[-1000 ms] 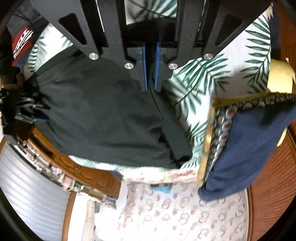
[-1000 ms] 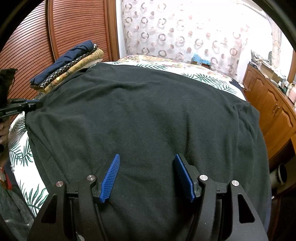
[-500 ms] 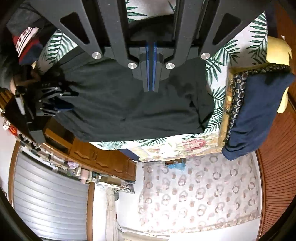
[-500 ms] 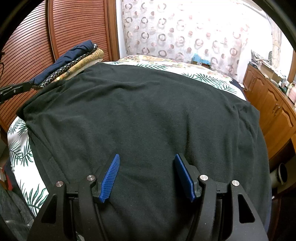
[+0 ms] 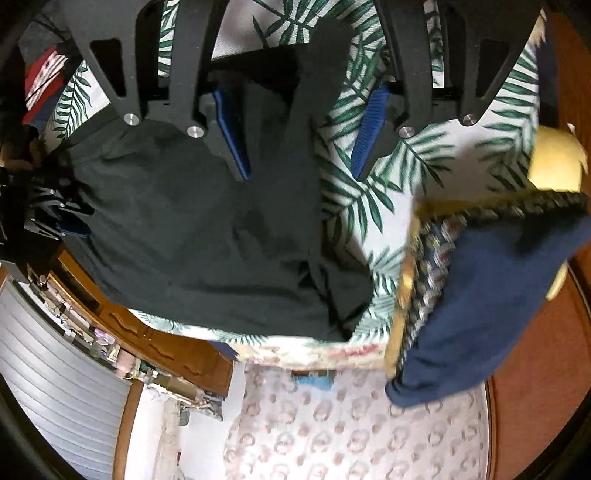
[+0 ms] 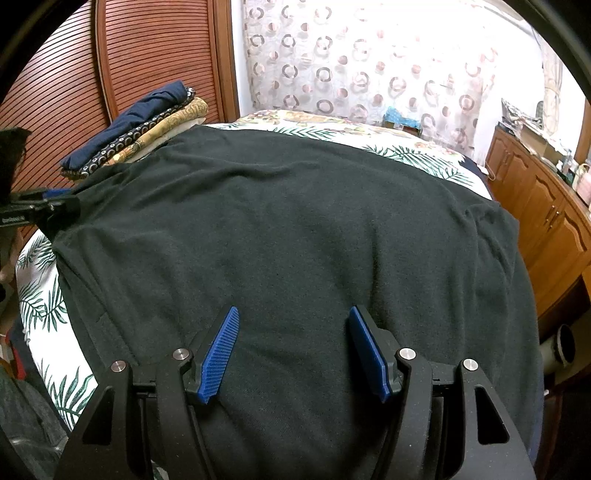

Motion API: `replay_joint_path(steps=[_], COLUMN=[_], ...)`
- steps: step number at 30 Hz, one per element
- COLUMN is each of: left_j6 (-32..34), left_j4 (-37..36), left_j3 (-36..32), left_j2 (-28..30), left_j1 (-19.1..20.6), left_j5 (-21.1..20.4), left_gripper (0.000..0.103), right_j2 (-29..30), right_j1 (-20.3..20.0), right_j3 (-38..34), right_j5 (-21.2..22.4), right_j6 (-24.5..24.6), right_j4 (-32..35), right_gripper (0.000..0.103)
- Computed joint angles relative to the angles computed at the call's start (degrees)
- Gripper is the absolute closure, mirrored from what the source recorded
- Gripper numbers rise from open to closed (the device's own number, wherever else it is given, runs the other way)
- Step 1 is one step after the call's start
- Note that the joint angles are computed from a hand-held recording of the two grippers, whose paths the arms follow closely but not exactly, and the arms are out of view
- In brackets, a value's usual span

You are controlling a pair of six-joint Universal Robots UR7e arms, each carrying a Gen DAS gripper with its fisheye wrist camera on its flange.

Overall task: Fold small clothes
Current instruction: 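Grasp the shirt edge with the left gripper and lift it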

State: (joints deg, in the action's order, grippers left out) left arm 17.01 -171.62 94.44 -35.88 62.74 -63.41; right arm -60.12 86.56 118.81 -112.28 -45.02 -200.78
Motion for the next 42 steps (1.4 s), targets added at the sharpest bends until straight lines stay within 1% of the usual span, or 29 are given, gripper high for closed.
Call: replay_joint_path(steps=[2,4,5,6,7,8,9,10,12,16,21,23,27,35,42], left_j6=[-0.6,-0.3,0.2,0.7,0.9,1.0,1.2,1.7,3.0,4.3,5.5,6.0,7.0,10.1,11.6], left_j4=[0.4,-0.3,-0.8,-0.9,-0.3,0.4,0.8,0.3,-2.1,-5.9,-7.1,-6.3,-5.4,-1.9,2.5], left_j3=[-0.1,0.2,0.3,0.4,0.3,0.1,0.2,0.5,1.2,2.1,0.8,-0.7,-2.6,-6.9,-10.0], left_j2=[0.2,0.4,0.4,0.5,0.4,0.4,0.3,0.2,0.1,-0.7,-0.6,-0.1,1.2,3.7,6.0], left_j1=[0.3,0.2,0.1,0.0,0.0,0.1,0.1,-0.2,-0.8,-2.6,-4.7,-5.2,-6.8,-10.1,-12.8], left_j5=[-0.7,-0.5,-0.4,-0.6,-0.9,-1.4,-2.1,-2.4,-2.9,-5.1,-9.1,-10.7,-12.6,-16.5,-19.1], left_gripper=[0.045,0.045,0.048,0.060,0.067,0.081,0.091,0.093,0.094,0.094,0.095,0.095,0.095,0.095,0.095], right_j2=[0.1,0.1,0.0,0.1,0.1,0.1,0.1,0.1,0.1,0.1,-0.4,-1.1,-4.1,-8.4,-9.5], right_j1=[0.0,0.0,0.0,0.0,0.0,0.0,0.0,0.0,0.0,0.1,0.2,0.4,0.2,-0.1,-0.2], right_j3=[0.0,0.0,0.0,0.0,0.0,0.0,0.0,0.0,0.0,0.0,0.2,1.3,4.4,10.3,13.8], right_j5=[0.0,0.0,0.0,0.0,0.0,0.0,0.0,0.0,0.0,-0.1,-1.1,-0.8,0.8,0.4,0.1], right_j6=[0.0,0.0,0.0,0.0,0.0,0.0,0.0,0.0,0.0,0.1,0.4,0.2,0.8,0.9,1.7], right_j4=[0.0,0.0,0.0,-0.1,0.0,0.0,0.0,-0.1,0.0,-0.1,-0.6,-2.5,-5.2,-12.9,-18.5], right_gripper=[0.039,0.039,0.039,0.038,0.038,0.039,0.039,0.039,0.039,0.039,0.039,0.039,0.039,0.039,0.039])
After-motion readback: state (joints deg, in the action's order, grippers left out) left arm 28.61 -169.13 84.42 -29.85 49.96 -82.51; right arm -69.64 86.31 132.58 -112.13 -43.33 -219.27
